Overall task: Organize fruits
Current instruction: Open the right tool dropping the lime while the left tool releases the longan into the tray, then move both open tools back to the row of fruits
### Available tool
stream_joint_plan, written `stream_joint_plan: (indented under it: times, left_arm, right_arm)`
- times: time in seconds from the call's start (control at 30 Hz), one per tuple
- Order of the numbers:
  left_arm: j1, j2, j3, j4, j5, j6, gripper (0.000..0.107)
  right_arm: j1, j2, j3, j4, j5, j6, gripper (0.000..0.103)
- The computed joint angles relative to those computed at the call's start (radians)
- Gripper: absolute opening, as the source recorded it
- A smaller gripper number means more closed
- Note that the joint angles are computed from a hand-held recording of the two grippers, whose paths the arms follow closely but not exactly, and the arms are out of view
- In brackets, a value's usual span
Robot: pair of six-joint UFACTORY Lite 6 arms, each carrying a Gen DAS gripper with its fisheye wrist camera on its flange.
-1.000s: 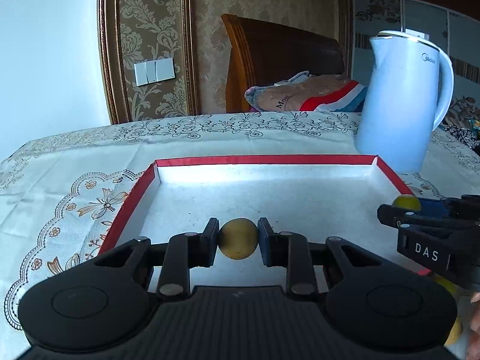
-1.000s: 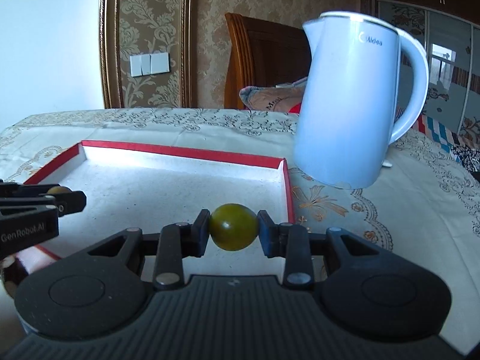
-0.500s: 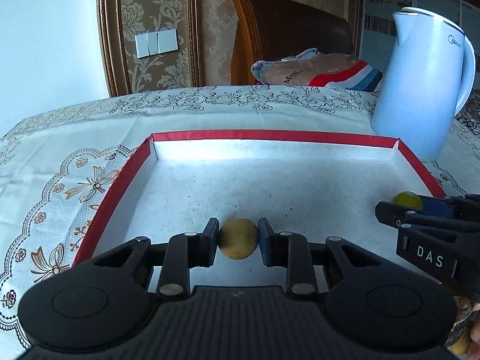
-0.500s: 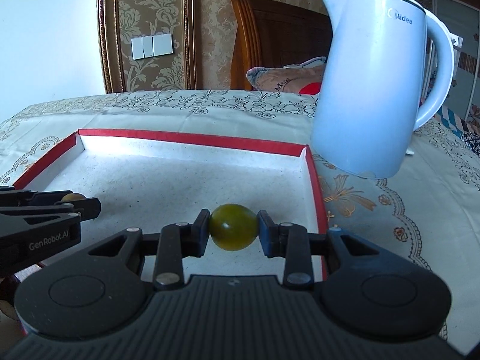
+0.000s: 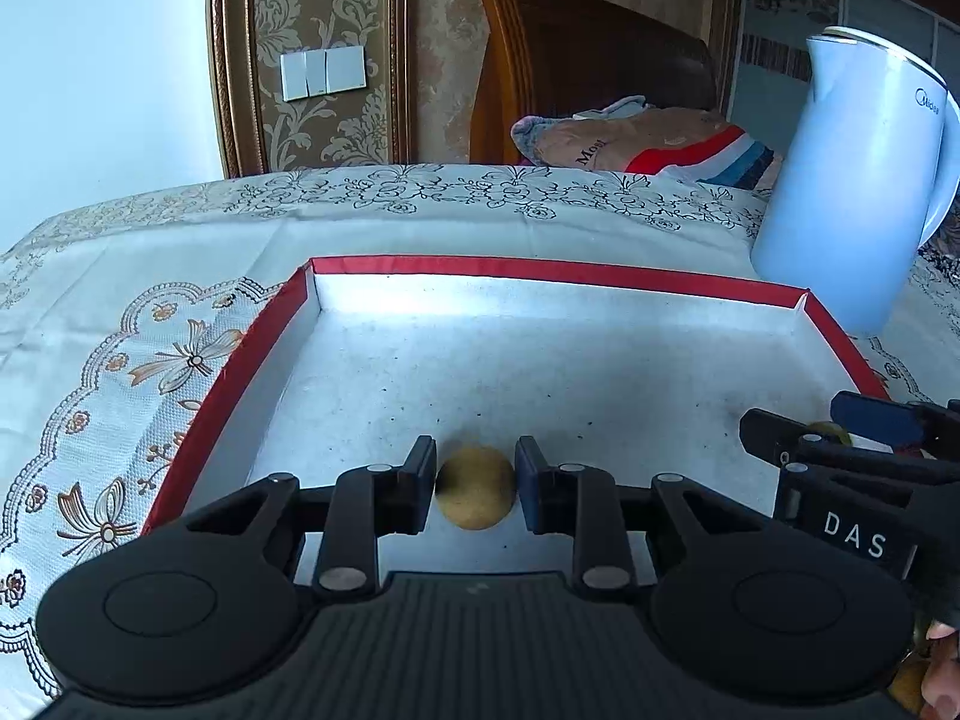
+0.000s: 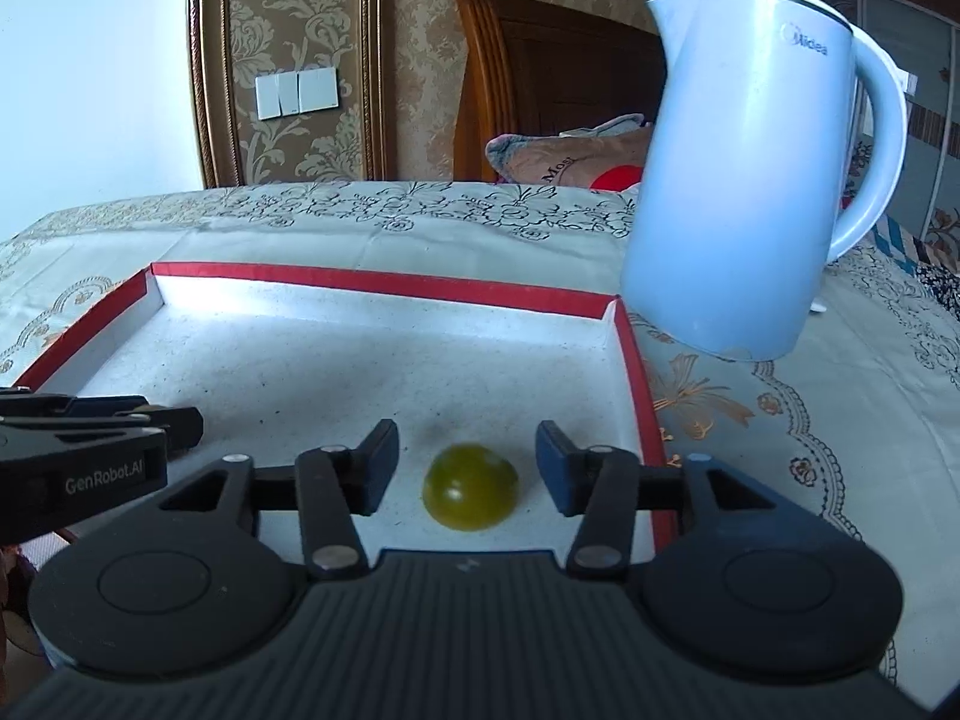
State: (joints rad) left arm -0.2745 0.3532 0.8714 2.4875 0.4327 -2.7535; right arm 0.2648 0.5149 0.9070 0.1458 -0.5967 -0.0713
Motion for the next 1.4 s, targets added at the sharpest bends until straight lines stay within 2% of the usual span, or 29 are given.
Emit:
stream_joint_plan:
  times: [0.1,0.17,0.27,0.33,0.4,0.43,0.47,0.53,0.63,0.83,1.13,1.3,1.4]
  left_arm:
    - [-0.016,-0.013,-0.026,-0.004,0.036,0.007,0.028]
    - [-0.017,-0.026,-0.046,0.013,0.054,-0.018,0.028]
    - [-0.014,-0.056,-0.089,0.071,0.085,-0.08,0.028]
    - [-0.025,-0.075,-0.128,0.081,0.141,-0.097,0.029]
    - [-0.04,-0.1,-0.177,0.078,0.206,-0.095,0.031]
    - [-0.048,-0.118,-0.206,0.078,0.234,-0.096,0.038]
    - [-0.054,-0.135,-0.232,0.079,0.259,-0.105,0.052]
    - [-0.064,-0.181,-0.292,0.087,0.303,-0.148,0.07]
    - [-0.081,-0.267,-0.381,0.088,0.342,-0.175,0.07]
    - [-0.101,-0.428,-0.543,0.104,0.335,-0.223,0.07]
    - [-0.135,-0.696,-0.779,0.056,0.313,-0.189,0.071]
    - [-0.2,-0.722,-0.827,-0.054,0.373,-0.103,0.074]
    - [-0.166,-0.728,-0.826,0.006,0.336,-0.133,0.075]
  right_arm:
    - [-0.005,-0.013,-0.02,-0.008,-0.02,0.012,0.056]
    - [-0.013,-0.025,-0.04,-0.021,-0.036,0.038,0.069]
    - [-0.03,-0.048,-0.072,-0.054,-0.063,0.074,0.072]
    - [-0.039,-0.061,-0.091,-0.07,-0.079,0.093,0.072]
    - [-0.052,-0.074,-0.117,-0.106,-0.099,0.124,0.078]
    - [-0.057,-0.082,-0.134,-0.114,-0.117,0.132,0.084]
    - [-0.058,-0.095,-0.156,-0.104,-0.137,0.126,0.087]
    - [-0.065,-0.127,-0.205,-0.102,-0.175,0.128,0.091]
    - [-0.093,-0.178,-0.287,-0.156,-0.229,0.177,0.098]
    - [-0.149,-0.264,-0.456,-0.268,-0.321,0.244,0.099]
    - [-0.188,-0.384,-0.697,-0.292,-0.521,0.204,0.101]
    - [-0.175,-0.42,-0.754,-0.255,-0.554,0.162,0.101]
    - [-0.178,-0.43,-0.772,-0.254,-0.557,0.158,0.103]
